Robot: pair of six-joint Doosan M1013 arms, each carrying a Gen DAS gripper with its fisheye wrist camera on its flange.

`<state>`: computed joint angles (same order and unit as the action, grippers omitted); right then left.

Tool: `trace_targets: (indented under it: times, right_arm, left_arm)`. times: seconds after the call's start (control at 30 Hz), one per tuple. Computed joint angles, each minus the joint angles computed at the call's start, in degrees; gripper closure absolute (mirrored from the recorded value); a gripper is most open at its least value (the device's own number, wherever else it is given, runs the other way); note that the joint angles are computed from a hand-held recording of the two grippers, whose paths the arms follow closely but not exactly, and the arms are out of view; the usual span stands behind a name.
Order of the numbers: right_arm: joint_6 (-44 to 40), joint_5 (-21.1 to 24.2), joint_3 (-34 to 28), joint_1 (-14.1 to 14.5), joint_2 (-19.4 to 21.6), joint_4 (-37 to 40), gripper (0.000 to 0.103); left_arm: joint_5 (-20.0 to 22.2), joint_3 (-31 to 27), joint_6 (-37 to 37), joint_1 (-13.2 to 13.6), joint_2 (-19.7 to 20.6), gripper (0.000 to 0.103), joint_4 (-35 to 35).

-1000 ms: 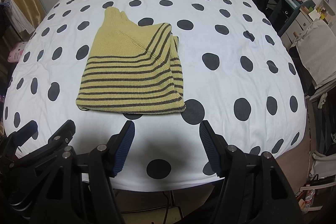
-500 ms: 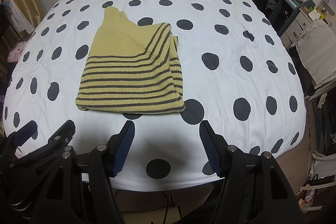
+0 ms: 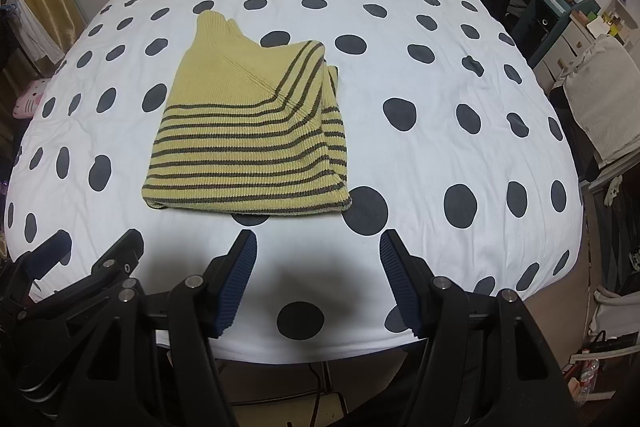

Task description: Fold large clothes

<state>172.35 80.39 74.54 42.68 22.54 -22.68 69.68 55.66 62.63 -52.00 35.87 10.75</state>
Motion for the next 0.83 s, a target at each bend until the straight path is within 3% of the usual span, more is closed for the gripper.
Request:
trace_targets:
  times: [0.83]
  right_arm:
    - [0.0,0.0,-0.1,0.0,0.1,0.2,0.038]
  left_arm:
    - [0.5,-0.5,1.1,0.5,0.5,0.024,-0.9]
